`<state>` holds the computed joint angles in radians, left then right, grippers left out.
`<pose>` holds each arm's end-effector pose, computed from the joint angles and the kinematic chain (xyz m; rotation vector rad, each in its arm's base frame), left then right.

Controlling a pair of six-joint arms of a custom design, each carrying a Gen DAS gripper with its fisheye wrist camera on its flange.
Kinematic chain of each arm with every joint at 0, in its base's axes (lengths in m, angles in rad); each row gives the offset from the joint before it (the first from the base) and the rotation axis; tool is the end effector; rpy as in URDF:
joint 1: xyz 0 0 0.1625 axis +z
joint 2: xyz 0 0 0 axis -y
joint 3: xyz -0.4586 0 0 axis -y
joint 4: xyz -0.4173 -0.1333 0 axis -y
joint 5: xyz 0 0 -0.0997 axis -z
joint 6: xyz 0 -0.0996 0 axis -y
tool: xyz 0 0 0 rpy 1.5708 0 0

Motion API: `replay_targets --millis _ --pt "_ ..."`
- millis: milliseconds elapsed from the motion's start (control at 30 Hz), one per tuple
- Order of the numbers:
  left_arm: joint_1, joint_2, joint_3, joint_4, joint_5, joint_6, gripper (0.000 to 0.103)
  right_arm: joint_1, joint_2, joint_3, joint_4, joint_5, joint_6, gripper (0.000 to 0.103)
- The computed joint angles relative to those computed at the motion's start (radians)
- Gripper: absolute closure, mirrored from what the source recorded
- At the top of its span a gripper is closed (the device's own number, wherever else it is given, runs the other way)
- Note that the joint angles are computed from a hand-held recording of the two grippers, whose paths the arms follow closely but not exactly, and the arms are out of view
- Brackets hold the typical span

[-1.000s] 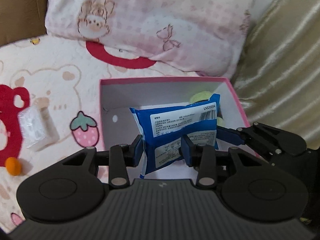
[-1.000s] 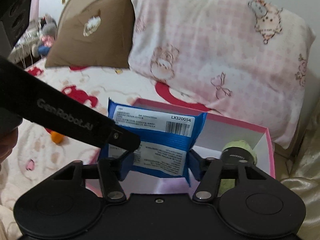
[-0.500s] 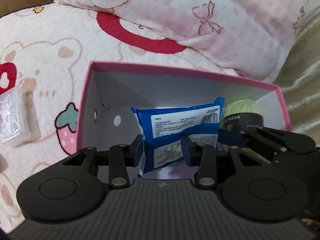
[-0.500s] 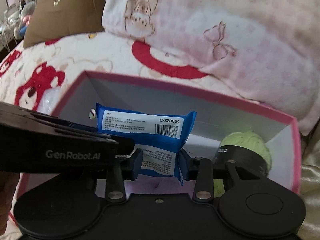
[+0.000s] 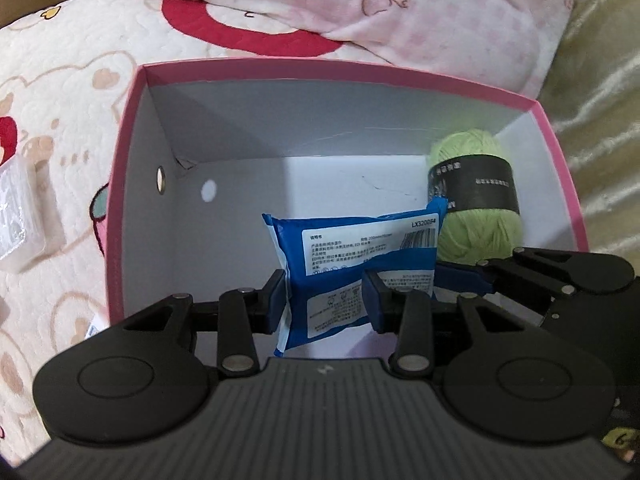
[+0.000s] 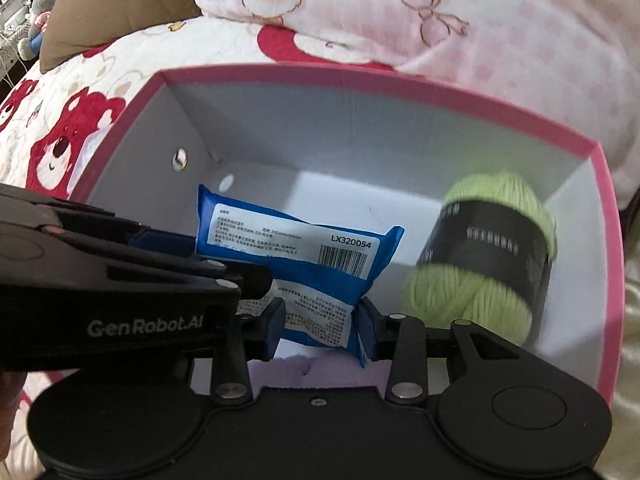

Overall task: Organize objects
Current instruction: 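Lower the blue wet-wipes pack into the pink box beside the yarn, then open the left tool and withdraw it from the pink box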

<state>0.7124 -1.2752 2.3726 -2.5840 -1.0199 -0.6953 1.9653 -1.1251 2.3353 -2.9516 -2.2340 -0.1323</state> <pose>-0.1937 -0.4123 0.1369 0.2479 2.6447 -0.4465 0.2419 -0.3938 0.1254 0.5768 -2.4203 0.3228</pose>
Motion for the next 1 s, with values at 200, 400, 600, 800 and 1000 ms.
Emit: replay_targets --millis 200,400,600,800,1000 --pt "0.0 0.004 -0.01 0.011 -0.001 0.014 0.065 0.029 0.003 0.003 0.006 -0.05 0.041 0.06" --pt "0.004 0.019 0.014 -0.078 0.045 0.076 0.058 0.017 0.004 0.005 -0.003 -0.068 0.083 0.06" --pt "-0.029 -0.049 0.037 -0.082 0.074 0.19 0.058 0.04 0.003 0.061 -0.118 -0.072 0.081 0.061" --pt "-0.059 -0.16 0.041 -0.004 0.029 0.203 0.057 0.084 -0.047 0.112 -0.208 -0.044 0.067 0.061" --pt "-0.116 -0.282 0.046 0.114 -0.012 0.179 0.056 0.161 -0.103 0.106 -0.134 -0.071 0.114 0.06"
